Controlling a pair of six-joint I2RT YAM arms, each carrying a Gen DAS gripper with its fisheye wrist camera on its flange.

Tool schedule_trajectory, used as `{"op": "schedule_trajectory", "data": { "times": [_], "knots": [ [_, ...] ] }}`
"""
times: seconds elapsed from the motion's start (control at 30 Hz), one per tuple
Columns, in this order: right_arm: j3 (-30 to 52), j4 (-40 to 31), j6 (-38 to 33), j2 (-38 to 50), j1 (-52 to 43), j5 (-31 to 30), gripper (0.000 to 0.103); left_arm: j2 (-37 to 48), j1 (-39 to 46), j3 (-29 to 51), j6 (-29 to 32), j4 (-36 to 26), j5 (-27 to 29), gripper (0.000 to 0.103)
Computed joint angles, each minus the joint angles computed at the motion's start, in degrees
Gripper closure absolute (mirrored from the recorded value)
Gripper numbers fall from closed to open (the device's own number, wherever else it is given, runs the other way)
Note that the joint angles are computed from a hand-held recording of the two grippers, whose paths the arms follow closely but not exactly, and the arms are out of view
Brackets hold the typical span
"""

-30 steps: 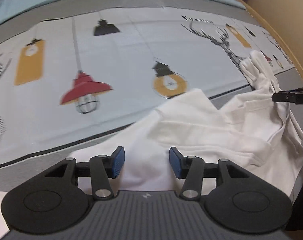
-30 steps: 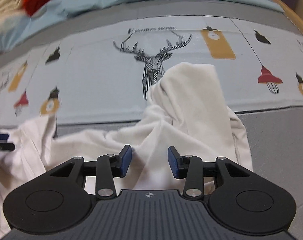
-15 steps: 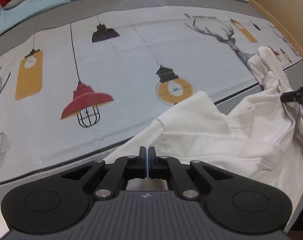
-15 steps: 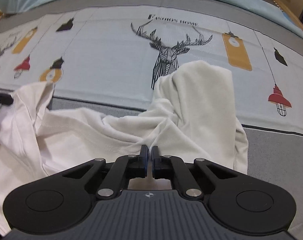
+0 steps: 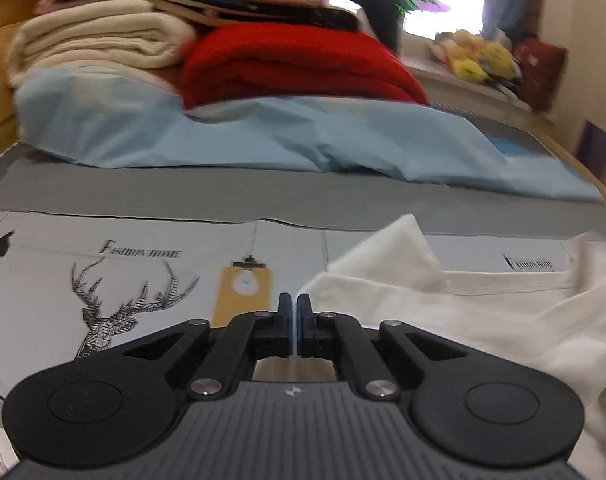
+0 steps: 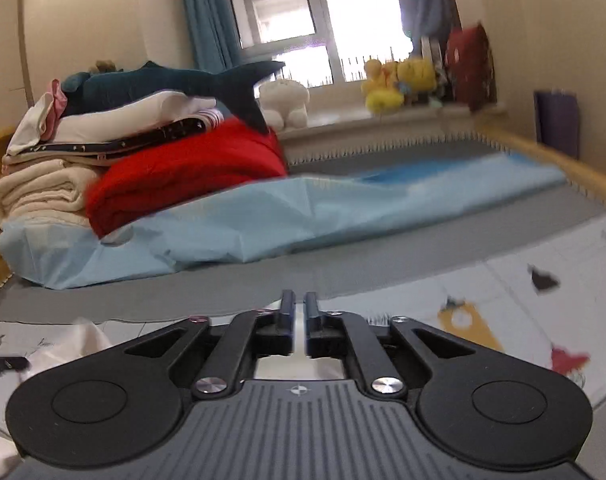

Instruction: Fold small clothes

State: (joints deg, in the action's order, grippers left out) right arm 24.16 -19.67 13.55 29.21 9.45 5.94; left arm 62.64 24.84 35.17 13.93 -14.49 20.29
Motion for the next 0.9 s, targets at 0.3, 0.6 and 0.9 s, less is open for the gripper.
{"op": "schedule_trajectory", "data": {
  "times": [0.3,0.6,0.9],
  "knots": [
    [0.47,-8.29,-6.97,11.15,-16.82,-9.01,0.062,7.21,-1.84,4.27,8.22,-13.45,4.09,0.088],
    [-2.53,-13.36,-23.46,17.8,-41.62,-18.44,0.062,18.15,-5.55,3.81,5.78,-11.62,-10.82,0.087],
    [-7.75,-11.51,-51.18,23.67,-54.67,-25.13,0.075,7.47,-14.19,1.47,2.36,-13.81,-15.69,0.084]
  ]
}}
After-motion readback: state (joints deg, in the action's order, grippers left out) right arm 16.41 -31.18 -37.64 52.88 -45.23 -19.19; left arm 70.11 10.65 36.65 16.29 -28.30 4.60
